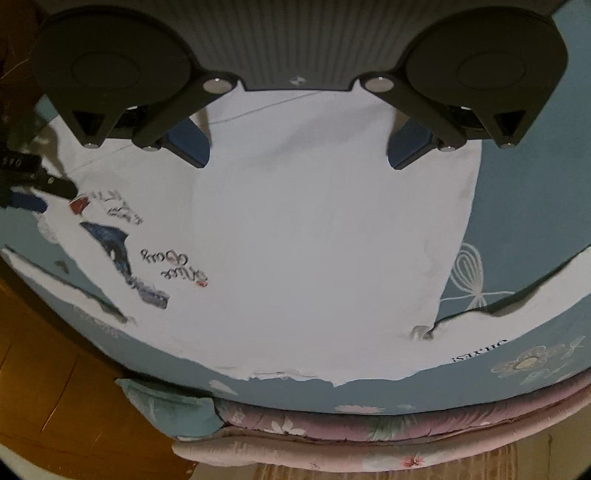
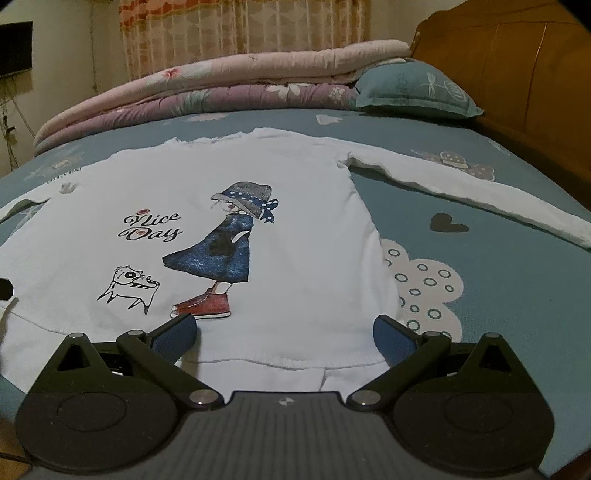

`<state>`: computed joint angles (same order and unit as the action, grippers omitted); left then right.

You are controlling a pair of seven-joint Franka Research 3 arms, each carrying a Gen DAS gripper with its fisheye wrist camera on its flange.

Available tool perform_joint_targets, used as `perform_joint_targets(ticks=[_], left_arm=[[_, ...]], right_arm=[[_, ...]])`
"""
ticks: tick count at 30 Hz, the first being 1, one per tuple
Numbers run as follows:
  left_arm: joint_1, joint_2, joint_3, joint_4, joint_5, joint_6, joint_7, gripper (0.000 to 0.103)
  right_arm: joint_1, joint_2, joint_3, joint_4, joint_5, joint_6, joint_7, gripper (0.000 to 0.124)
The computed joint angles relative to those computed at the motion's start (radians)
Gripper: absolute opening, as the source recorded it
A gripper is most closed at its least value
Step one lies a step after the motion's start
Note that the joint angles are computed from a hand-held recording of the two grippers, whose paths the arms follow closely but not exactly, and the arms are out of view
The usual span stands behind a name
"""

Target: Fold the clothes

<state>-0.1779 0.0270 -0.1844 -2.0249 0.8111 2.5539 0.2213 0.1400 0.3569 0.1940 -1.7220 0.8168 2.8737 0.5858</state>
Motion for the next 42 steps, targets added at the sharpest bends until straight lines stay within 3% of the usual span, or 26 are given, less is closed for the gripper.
perform_joint_targets(ticks=[10, 15, 19, 21, 23, 28, 33, 37, 40, 42], left_arm=[[-0.022, -0.031, -0.024, -0.033, 0.042, -0.061, -0.058, 0.102], [-0.033, -0.039, -0.035, -0.035, 0.082, -0.074, -0.088, 0.102], [-0.039, -0.02, -0.037, -0.022, 0.101, -0.051, -0.084, 0.102], [-0.055, -0.01, -0.047, -0.009, 0.101, -0.112, -0.066, 0.102], [-0.069, -0.023, -0.051, -0.021, 0.093, -0.137, -0.055, 0.102], [-0.073, -0.051, -0.058, -0.031, 0.114, -0.158, -0.031, 0.102], [-0.053, -0.004, -0.035, 0.014, 0.185, 0.014, -0.059, 0.102], [-0.057, 0.036, -0.021, 0.037, 0.214, 0.12, -0.078, 0.102], [-0.052, 0.04, -0.016, 0.005, 0.132, 0.207, -0.025, 0.102], [-0.059, 0.027, -0.017, -0.014, 0.113, 0.201, 0.006, 0.102]], right_arm=[[-0.005, -0.026, 0.002, -0.023, -0.016, -0.015, 0.007, 0.103], [-0.042, -0.075, 0.047, -0.05, 0.171, -0.064, -0.183, 0.103], [0.01, -0.085, 0.014, -0.061, 0.175, -0.085, -0.224, 0.103], [0.04, -0.086, -0.014, -0.078, 0.116, -0.086, -0.183, 0.103], [0.028, -0.111, 0.006, -0.124, 0.176, -0.04, -0.297, 0.103], [0.035, -0.158, -0.03, -0.155, 0.19, -0.098, -0.312, 0.103], [0.055, -0.14, -0.015, -0.113, 0.287, -0.097, -0.44, 0.103], [0.086, -0.108, -0.039, -0.086, 0.179, -0.131, -0.339, 0.103], [0.07, -0.117, -0.037, -0.104, 0.171, -0.154, -0.329, 0.103], [0.056, -0.136, -0.042, -0.119, 0.175, -0.188, -0.334, 0.103]])
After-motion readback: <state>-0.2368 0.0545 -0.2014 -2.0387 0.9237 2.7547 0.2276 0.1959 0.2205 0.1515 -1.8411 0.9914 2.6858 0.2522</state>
